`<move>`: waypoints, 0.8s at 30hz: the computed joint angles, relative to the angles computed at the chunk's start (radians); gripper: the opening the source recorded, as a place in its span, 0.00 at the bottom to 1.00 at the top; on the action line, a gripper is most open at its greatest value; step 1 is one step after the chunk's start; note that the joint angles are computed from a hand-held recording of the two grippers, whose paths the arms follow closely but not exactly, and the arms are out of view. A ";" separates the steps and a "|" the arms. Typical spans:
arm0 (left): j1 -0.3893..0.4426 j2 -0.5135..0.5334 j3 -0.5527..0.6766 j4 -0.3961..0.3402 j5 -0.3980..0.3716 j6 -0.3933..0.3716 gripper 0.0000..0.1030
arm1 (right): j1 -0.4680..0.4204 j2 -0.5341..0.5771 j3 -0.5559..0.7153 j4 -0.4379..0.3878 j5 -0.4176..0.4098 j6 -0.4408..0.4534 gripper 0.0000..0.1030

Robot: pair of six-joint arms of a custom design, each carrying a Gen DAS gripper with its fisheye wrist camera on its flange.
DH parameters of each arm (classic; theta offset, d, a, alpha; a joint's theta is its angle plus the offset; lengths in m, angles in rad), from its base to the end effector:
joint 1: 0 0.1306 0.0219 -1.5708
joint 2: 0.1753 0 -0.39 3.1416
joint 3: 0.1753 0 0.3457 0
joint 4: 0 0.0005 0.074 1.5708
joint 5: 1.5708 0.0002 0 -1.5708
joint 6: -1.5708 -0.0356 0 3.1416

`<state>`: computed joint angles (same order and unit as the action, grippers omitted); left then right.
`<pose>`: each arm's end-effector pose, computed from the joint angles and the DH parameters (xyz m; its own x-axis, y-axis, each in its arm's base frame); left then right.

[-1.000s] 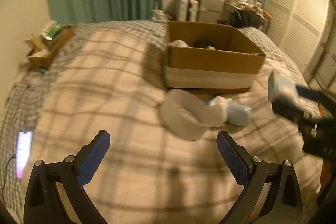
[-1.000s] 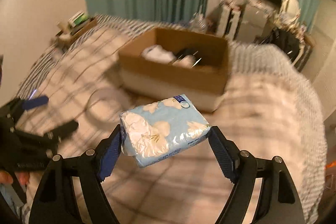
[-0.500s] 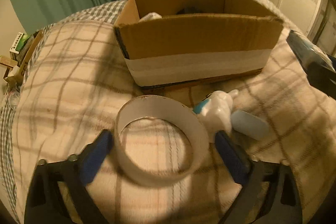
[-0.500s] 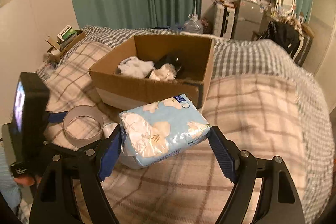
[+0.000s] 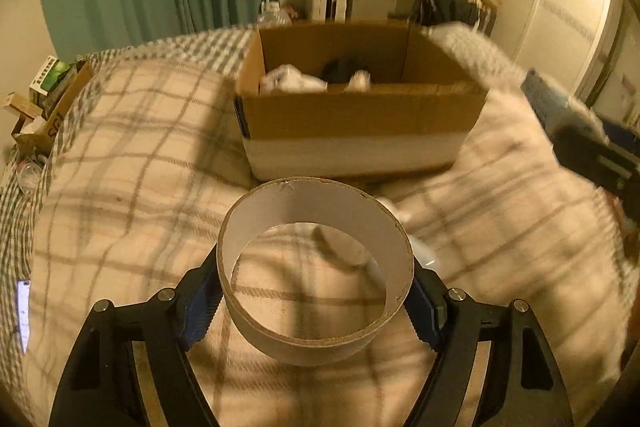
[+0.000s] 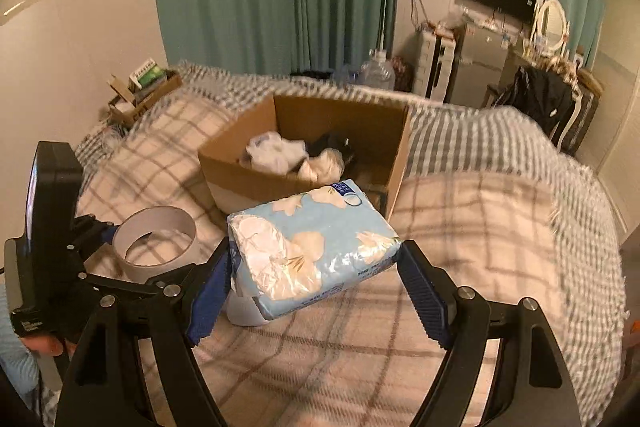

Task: Organize objects
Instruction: 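Grasp the white tape roll with the left gripper, then drop the tape roll and tissue pack into the box, opening both grippers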

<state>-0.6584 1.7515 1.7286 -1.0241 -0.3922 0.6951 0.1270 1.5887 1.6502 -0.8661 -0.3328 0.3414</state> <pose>0.4484 -0.3303 0.3956 -0.7913 -0.1361 -0.5961 -0.1206 0.9905 -0.0662 0.5108 0.0764 0.4569 -0.5582 -0.3903 -0.7322 -0.5638 0.8258 -0.0103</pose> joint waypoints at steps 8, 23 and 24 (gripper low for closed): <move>0.005 -0.031 0.119 0.032 -0.038 -0.070 0.78 | -0.007 -0.039 0.092 -0.056 0.017 -0.007 0.77; 0.121 0.160 0.576 -0.086 -0.047 -0.273 0.78 | 0.047 0.284 0.715 -0.282 0.068 -0.046 0.77; 0.126 0.171 0.595 -0.090 -0.041 -0.279 0.78 | 0.046 0.315 0.767 -0.303 0.069 -0.045 0.77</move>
